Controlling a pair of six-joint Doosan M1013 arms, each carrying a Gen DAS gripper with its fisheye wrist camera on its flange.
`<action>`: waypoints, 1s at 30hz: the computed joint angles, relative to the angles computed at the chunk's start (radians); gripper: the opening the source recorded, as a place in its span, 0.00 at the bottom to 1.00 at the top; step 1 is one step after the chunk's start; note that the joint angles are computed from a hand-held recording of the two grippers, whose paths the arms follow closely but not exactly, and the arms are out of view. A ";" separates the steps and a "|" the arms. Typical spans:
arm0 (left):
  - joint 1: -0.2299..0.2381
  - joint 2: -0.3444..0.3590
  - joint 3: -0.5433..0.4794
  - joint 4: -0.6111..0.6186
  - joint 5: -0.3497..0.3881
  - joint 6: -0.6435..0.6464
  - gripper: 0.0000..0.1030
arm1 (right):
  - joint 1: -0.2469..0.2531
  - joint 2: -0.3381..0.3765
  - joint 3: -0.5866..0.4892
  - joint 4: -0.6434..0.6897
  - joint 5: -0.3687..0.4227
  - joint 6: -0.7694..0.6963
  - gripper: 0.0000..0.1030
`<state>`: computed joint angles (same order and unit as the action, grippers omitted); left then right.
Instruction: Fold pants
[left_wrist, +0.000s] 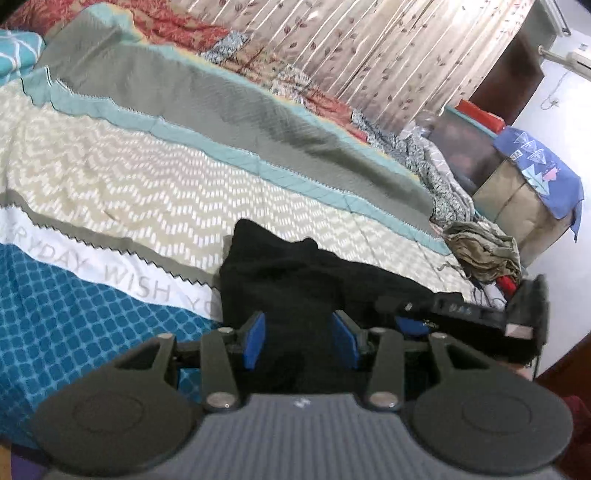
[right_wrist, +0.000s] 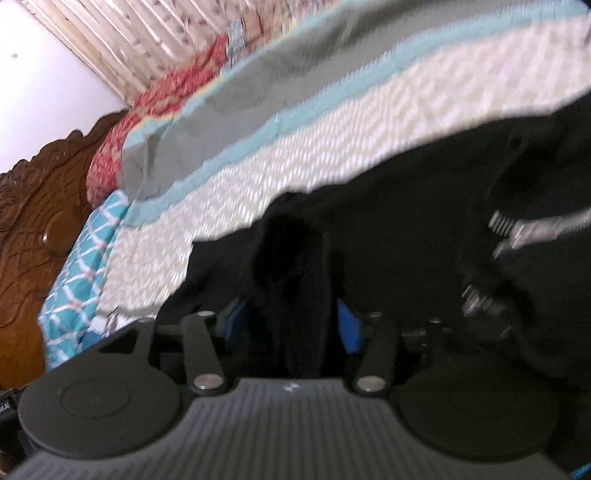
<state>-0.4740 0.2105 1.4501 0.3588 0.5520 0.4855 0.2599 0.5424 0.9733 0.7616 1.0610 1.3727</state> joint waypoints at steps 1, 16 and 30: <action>-0.001 0.009 -0.014 -0.015 0.016 0.019 0.39 | 0.001 0.011 -0.014 0.002 0.011 -0.004 0.58; -0.033 0.079 -0.119 0.077 0.159 0.056 0.38 | -0.001 0.014 -0.026 0.215 -0.083 -0.303 0.23; -0.024 0.100 -0.149 -0.005 0.217 0.083 0.40 | -0.012 -0.055 0.063 -0.008 -0.206 -0.166 0.45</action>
<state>-0.4979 0.3108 1.3007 0.3538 0.7693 0.5682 0.2478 0.4871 1.0361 0.7533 0.8546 1.2070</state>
